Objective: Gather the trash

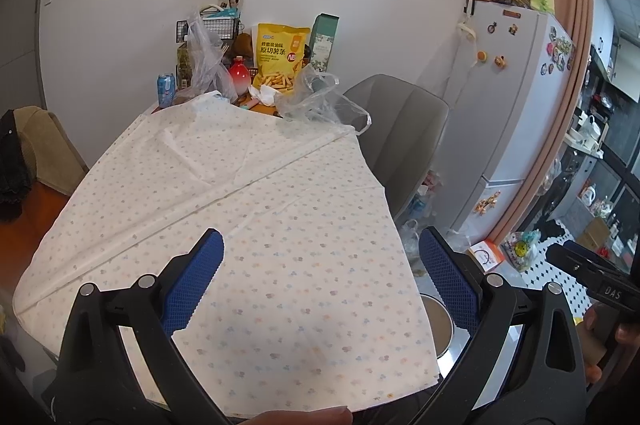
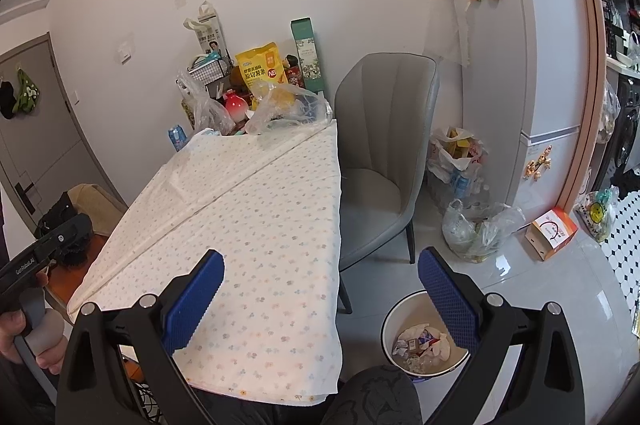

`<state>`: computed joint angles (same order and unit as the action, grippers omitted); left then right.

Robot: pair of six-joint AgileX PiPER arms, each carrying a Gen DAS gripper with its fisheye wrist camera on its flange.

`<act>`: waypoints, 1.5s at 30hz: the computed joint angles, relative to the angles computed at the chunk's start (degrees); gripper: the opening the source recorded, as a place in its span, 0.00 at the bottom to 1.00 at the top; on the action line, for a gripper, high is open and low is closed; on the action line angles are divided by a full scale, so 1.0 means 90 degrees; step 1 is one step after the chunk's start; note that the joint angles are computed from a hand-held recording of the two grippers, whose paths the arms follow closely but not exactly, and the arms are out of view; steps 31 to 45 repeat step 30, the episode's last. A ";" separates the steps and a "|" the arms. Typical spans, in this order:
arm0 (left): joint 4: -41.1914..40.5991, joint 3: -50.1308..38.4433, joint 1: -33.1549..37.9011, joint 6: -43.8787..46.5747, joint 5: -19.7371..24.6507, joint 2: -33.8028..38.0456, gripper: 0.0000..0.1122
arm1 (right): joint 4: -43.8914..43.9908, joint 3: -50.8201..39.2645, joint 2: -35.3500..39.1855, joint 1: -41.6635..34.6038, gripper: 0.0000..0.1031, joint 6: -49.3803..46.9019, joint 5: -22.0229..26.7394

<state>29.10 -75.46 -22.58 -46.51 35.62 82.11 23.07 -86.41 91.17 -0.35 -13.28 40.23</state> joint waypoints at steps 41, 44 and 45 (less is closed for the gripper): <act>0.0069 0.0256 0.0035 -0.0056 0.0049 -0.0248 0.86 | -0.0162 0.0261 -0.0145 0.0180 0.92 0.0232 -0.0131; 0.0069 0.0256 0.0035 -0.0056 0.0049 -0.0248 0.86 | -0.0162 0.0261 -0.0145 0.0180 0.92 0.0232 -0.0131; 0.0069 0.0256 0.0035 -0.0056 0.0049 -0.0248 0.86 | -0.0162 0.0261 -0.0145 0.0180 0.92 0.0232 -0.0131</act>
